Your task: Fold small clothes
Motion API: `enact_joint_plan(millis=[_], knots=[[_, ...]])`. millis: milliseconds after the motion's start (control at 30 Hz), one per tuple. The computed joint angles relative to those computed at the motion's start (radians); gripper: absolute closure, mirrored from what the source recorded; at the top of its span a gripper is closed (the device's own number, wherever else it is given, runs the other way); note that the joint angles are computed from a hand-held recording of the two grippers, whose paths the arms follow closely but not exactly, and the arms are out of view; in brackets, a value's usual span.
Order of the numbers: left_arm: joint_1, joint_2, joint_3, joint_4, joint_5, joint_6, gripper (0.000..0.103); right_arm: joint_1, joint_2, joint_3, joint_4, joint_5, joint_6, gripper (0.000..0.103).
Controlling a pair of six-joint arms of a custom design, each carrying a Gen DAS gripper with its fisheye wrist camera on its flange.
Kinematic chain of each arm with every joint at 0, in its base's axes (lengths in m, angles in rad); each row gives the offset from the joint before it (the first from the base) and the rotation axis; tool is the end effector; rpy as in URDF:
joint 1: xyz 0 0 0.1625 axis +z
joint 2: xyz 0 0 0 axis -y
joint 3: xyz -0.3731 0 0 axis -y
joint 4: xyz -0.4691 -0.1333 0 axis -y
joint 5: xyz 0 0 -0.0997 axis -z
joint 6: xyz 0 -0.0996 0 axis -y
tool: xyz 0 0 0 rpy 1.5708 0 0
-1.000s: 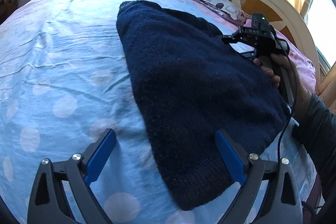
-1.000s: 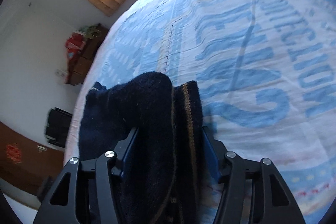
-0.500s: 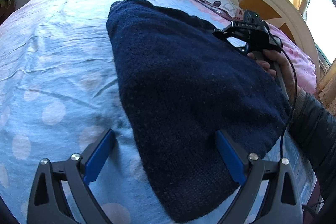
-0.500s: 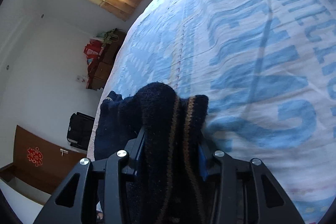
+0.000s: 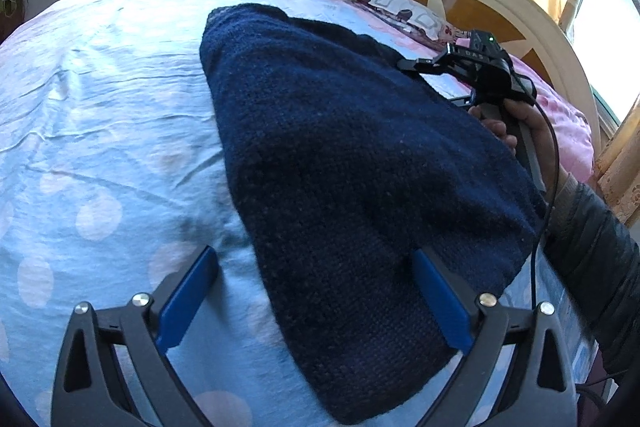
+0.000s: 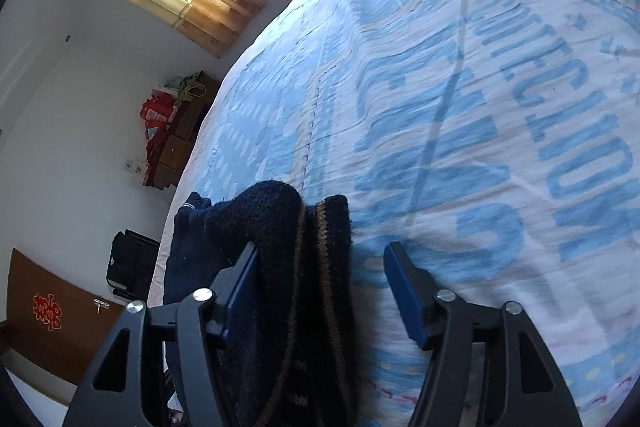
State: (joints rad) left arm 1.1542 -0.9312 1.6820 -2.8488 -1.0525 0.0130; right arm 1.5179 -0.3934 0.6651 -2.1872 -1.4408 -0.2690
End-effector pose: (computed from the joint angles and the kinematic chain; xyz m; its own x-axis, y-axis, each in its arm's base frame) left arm -0.1144 -0.7098 0.1172 -0.8906 0.1338 -0.4346 0.3613 0.7886 -0.4975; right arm 0.0972 -0.9301 0.1204 -0.9700 -0.2414 -0.0278 -0.2158 0.9084 -0.3582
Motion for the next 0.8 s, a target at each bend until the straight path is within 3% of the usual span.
enact_joint_plan(millis=[67, 267, 333, 367, 433, 500, 533, 633, 700, 767, 800], knots=[[0.001, 0.002, -0.003, 0.008, -0.003, 0.003, 0.0, 0.001, 0.004, -0.004, 0.016, 0.021, -0.01, 0.028], [-0.01, 0.009, -0.007, 0.021, 0.03, -0.001, 0.0, 0.01, 0.046, -0.052, 0.087, 0.069, -0.077, 0.03], [-0.01, 0.011, -0.013, 0.03, 0.029, -0.012, 0.0, -0.004, 0.063, -0.082, 0.1, 0.102, -0.043, 0.048], [-0.011, 0.013, -0.016, 0.034, 0.03, -0.016, 0.0, -0.013, 0.074, -0.101, 0.112, 0.115, -0.015, 0.062], [-0.018, 0.025, -0.031, 0.05, 0.052, -0.027, 0.0, -0.028, 0.078, -0.109, 0.131, 0.164, 0.008, 0.069], [-0.028, 0.04, -0.047, 0.063, 0.083, -0.028, 0.0, -0.02, 0.064, -0.08, 0.108, 0.139, -0.005, 0.07], [-0.035, 0.048, -0.052, 0.068, 0.099, -0.02, 0.006, -0.014, 0.058, -0.067, 0.096, 0.123, -0.013, 0.07], [-0.038, 0.048, -0.058, 0.067, 0.074, -0.012, 0.035, 0.001, 0.02, 0.012, 0.014, 0.083, -0.019, 0.076], [-0.046, 0.049, -0.057, 0.062, 0.096, -0.01, 0.049, 0.016, -0.024, 0.098, -0.079, 0.045, -0.036, 0.079], [-0.057, 0.042, -0.05, 0.054, 0.14, 0.001, 0.072, 0.03, -0.06, 0.166, -0.147, 0.006, -0.054, 0.079], [-0.06, 0.038, -0.048, 0.055, 0.153, 0.004, 0.076, 0.037, -0.075, 0.192, -0.174, -0.009, -0.058, 0.08]])
